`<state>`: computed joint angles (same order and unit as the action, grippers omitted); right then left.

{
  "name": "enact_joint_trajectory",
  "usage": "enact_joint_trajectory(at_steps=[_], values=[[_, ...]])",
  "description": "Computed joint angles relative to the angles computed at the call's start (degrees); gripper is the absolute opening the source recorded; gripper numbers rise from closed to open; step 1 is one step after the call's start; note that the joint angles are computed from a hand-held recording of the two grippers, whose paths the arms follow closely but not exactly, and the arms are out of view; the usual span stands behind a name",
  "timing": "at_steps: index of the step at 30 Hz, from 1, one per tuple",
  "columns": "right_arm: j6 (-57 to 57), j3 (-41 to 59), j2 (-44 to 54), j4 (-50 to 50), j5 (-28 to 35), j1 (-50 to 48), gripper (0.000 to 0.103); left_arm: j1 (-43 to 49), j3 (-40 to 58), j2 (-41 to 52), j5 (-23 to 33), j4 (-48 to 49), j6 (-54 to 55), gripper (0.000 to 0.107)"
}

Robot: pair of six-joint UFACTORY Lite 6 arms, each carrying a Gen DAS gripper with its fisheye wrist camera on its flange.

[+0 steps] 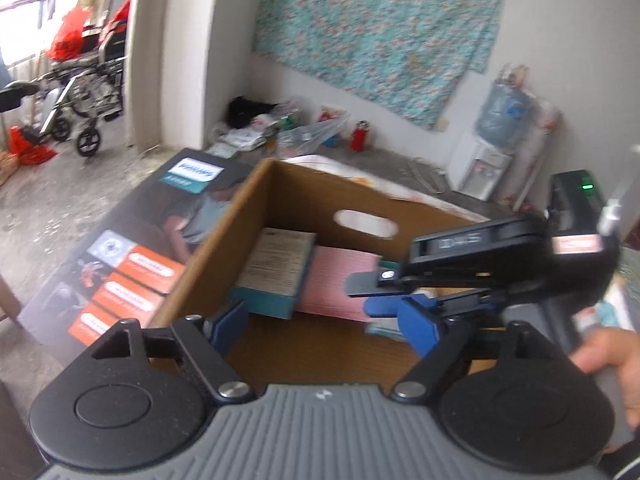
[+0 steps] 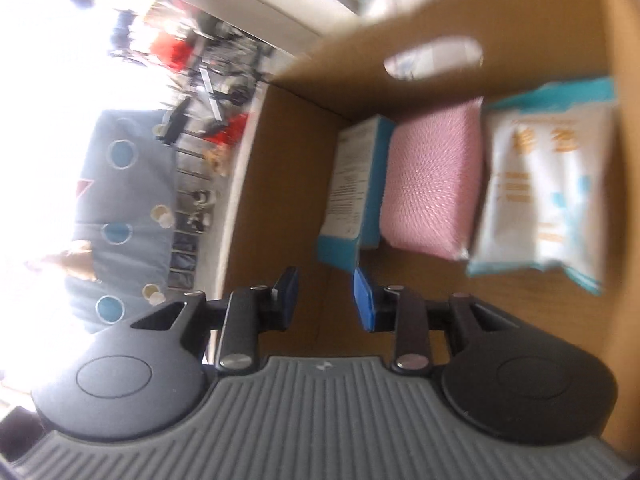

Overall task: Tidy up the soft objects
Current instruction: 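Move the right tool back to the pile on the bed, then close the right tool on the blue-and-white wet wipes pack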

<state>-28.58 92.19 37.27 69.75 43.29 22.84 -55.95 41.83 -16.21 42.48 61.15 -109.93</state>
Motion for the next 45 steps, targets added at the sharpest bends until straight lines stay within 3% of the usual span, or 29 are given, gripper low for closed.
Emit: enact_joint_trajectory(at_steps=[5, 11, 16, 21, 32, 40, 45], values=[[-12.12, -24.00, -23.76, 3.15, 4.46, -10.71, 0.033, -7.34, 3.85, 6.38, -1.55, -1.64, -1.93, 0.083], [-17.61, -42.86, -46.47, -0.93, 13.64, -31.28, 0.037, -9.64, 6.64, 13.99, -14.26, -7.59, 1.40, 0.082], [-26.65, -50.15, -50.53, -6.74, 25.80, -54.81, 0.039, -9.39, 5.88, 17.40, -24.45, -11.91, 1.82, 0.080], [-34.10, -55.61, -49.59, -9.26, 29.65, -67.43, 0.041, -11.35, 7.04, 21.83, -30.82, -16.83, 4.94, 0.080], [-39.22, -59.73, -51.65, -11.49, 32.16, -74.55, 0.042, -21.30, 18.92, 28.38, -17.75, -19.38, 9.45, 0.084], [-41.44, -57.72, -51.99, -14.63, 37.01, -83.37, 0.043, -23.69, 19.47, 26.49, -14.10, -22.40, 11.55, 0.084], [-45.49, -55.00, -50.75, -16.12, 39.60, -91.55, 0.044, -30.34, 20.58, 23.21, -2.54, -12.17, 2.18, 0.090]])
